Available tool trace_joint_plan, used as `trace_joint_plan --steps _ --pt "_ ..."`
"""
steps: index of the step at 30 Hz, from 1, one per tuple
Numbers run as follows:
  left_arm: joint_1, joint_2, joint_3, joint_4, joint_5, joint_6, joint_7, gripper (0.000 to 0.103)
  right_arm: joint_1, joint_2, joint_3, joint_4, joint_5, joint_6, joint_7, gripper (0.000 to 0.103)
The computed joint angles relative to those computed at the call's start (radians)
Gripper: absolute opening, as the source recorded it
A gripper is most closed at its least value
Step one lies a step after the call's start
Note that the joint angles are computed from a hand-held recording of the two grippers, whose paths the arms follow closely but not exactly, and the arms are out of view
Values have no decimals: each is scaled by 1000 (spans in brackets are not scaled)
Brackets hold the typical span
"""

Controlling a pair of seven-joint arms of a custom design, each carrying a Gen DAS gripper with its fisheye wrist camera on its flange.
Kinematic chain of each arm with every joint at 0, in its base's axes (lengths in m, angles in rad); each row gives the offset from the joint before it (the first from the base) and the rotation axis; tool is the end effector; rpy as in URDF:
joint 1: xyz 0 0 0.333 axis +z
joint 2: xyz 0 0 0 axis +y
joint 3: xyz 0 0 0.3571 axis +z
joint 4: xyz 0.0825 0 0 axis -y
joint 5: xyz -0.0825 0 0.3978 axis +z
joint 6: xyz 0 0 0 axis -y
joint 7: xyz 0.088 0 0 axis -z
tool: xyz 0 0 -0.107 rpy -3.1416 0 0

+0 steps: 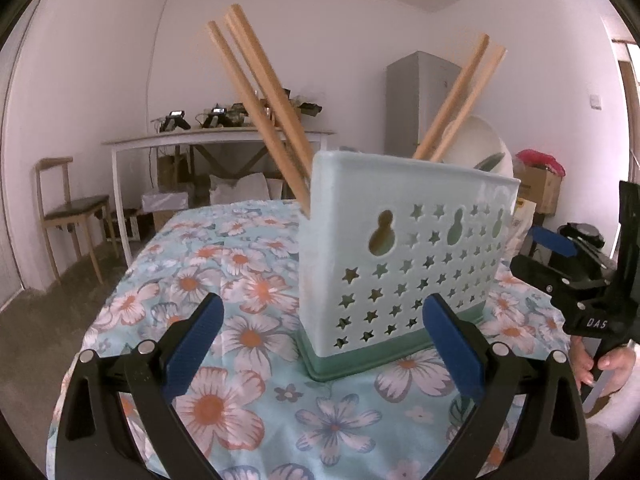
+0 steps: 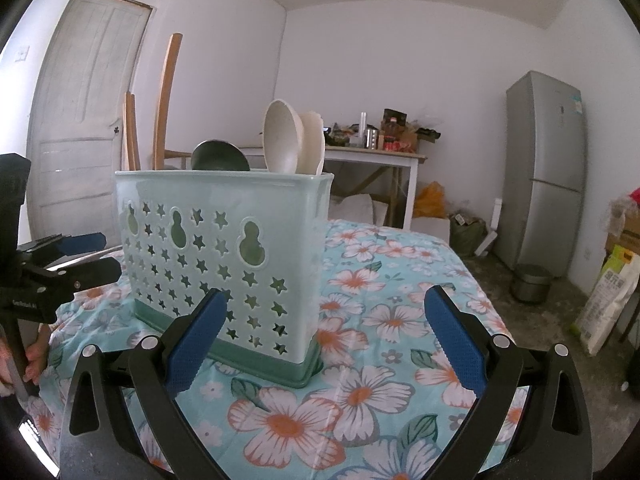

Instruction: Organize utensils

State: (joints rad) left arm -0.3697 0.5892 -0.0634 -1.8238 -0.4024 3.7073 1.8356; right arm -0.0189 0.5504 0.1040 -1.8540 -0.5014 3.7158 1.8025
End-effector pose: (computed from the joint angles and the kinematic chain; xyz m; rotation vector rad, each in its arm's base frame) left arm 0.6718 -0.2432 0.3894 -1.3501 1.5903 -1.2032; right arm 0.6935 0.1082 0.4069 -1.6408 1.0606 -0.8637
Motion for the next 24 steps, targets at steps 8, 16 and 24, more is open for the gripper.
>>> trace_joint_plan --steps 8,16,24 --pt "-82 6 64 22 -147 -3 113 98 -7 0 3 3 -11 -1 7 95" --pt "-168 23 127 76 -367 -30 309 98 -7 -1 3 2 -11 -2 7 95" --pt "-38 -1 8 29 -206 -24 189 98 -9 0 4 3 -13 -3 9 95"
